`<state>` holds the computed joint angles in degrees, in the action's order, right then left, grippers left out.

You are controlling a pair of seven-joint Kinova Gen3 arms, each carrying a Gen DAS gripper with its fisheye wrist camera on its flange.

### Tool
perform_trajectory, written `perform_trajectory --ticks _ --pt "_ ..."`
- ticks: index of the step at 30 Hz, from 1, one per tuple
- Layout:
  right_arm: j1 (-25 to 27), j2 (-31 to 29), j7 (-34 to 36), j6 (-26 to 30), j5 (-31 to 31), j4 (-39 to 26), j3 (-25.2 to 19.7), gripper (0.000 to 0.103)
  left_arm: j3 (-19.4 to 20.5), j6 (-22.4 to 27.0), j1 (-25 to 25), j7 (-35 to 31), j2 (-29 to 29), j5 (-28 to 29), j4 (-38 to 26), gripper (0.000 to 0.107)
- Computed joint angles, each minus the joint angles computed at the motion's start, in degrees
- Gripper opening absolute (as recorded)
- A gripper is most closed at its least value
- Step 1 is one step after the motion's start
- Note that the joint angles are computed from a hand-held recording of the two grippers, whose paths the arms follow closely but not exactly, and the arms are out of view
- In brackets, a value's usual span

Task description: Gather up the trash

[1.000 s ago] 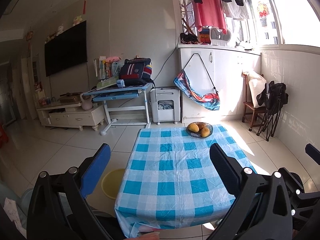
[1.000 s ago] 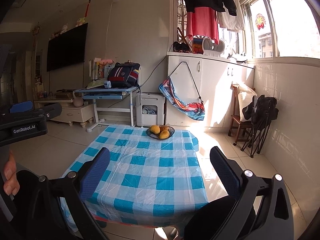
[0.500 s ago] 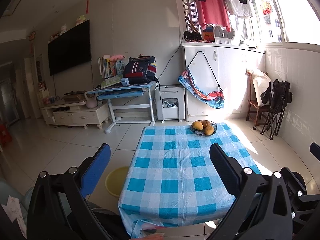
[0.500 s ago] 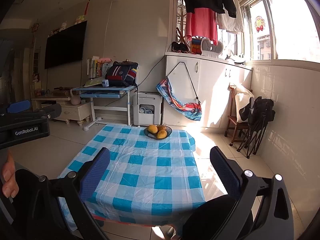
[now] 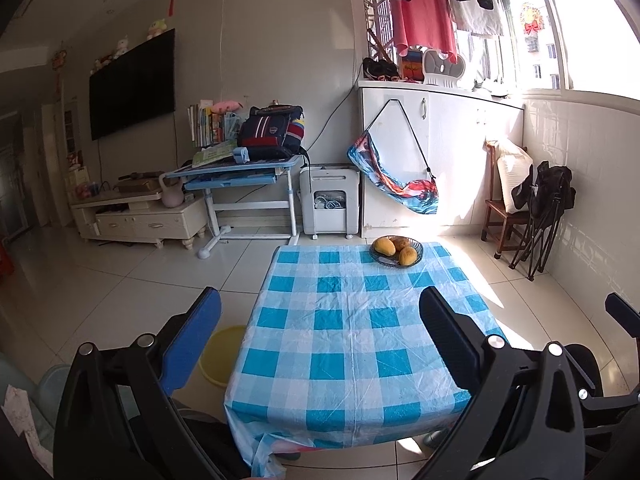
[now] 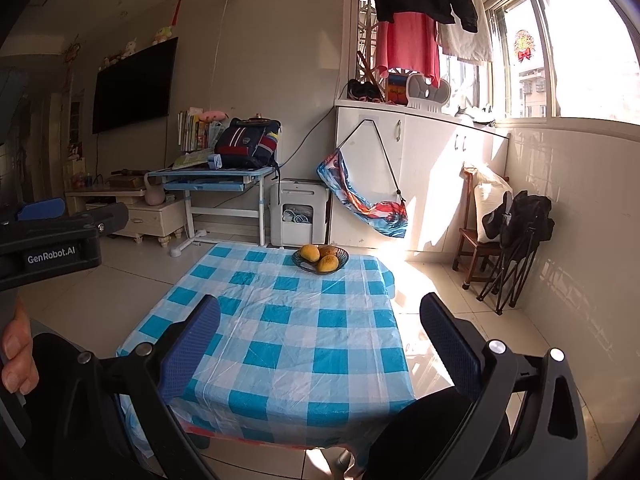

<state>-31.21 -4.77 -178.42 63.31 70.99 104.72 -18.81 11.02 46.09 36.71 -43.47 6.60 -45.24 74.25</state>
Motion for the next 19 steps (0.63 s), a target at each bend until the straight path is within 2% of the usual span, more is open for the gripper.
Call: perform_trajectory --ticks 3,5,9,14,19 --pt "-0.1 0.0 0.4 -0.2 0.2 -0.2 0.0 0.095 -0.5 -3.6 -2.4 -1.5 -1.3 5.3 2.1 0.096" --pt "-0.2 0.2 0.9 0.1 0.5 -0.6 -0.2 0.095 0.3 -4.3 -4.2 -2.4 -1.6 7.2 2.6 0.096" --pt "-0.5 0.5 1.6 0.4 1.1 -1.5 -0.2 0.096 -0.1 -2.2 -3.2 0.4 -1.1 4.0 2.2 0.096" --pt "-1.2 1.5 2.5 1.0 2.3 -3.2 -0.2 0.095 -0.5 1.0 -3.9 -1.3 0.3 7.2 -0.4 0.096" --pt "-3.4 4.2 4.7 5.0 2.7 -6.6 0.1 0.095 -1.5 2.1 -3.3 0.5 0.7 5.7 -0.6 0.096"
